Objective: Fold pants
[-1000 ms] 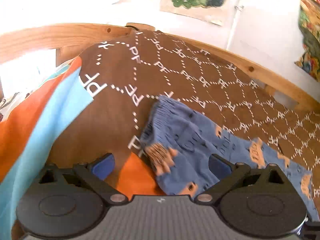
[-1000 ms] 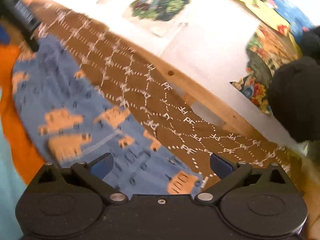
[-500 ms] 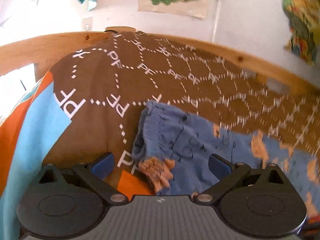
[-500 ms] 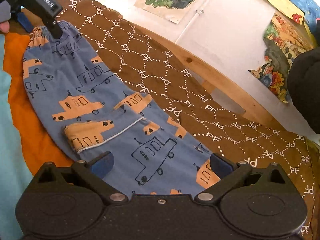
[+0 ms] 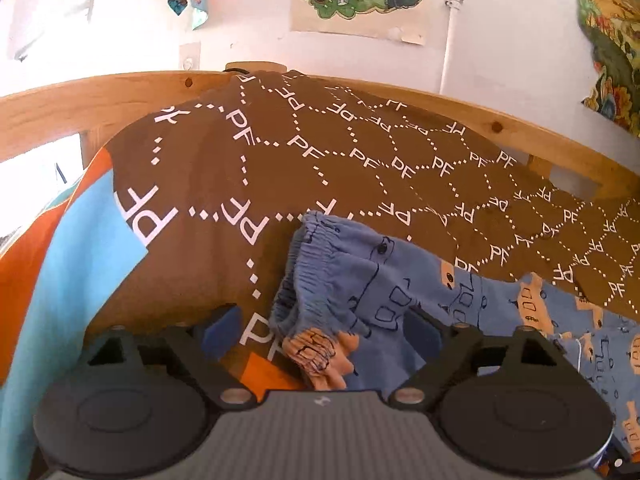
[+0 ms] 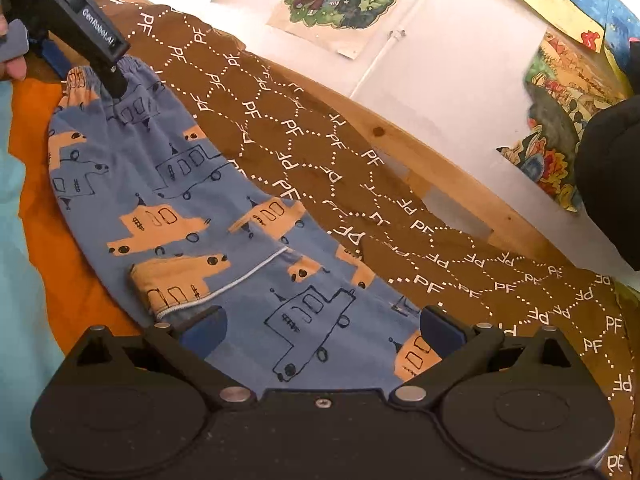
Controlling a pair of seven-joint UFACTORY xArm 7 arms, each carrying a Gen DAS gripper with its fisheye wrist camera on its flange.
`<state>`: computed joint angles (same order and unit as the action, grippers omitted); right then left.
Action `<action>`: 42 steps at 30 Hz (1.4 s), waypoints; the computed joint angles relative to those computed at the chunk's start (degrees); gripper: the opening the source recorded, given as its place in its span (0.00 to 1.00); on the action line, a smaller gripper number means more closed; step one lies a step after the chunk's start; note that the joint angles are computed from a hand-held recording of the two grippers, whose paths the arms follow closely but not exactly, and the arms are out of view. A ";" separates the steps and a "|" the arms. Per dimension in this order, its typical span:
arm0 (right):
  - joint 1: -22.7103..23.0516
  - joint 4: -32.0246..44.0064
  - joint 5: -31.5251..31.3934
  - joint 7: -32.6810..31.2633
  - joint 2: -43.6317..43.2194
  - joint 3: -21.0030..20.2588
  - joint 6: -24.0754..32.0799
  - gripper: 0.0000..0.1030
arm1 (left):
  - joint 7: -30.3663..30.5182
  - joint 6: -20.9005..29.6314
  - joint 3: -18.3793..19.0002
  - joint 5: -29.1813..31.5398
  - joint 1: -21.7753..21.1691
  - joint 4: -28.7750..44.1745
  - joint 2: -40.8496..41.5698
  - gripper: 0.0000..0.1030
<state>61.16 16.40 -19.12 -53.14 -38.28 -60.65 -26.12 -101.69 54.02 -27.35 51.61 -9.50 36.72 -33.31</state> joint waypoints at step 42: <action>0.37 1.88 -0.21 1.11 1.51 1.44 5.01 0.99 | -2.28 -8.47 -0.95 -6.75 5.84 -2.68 -4.48 0.19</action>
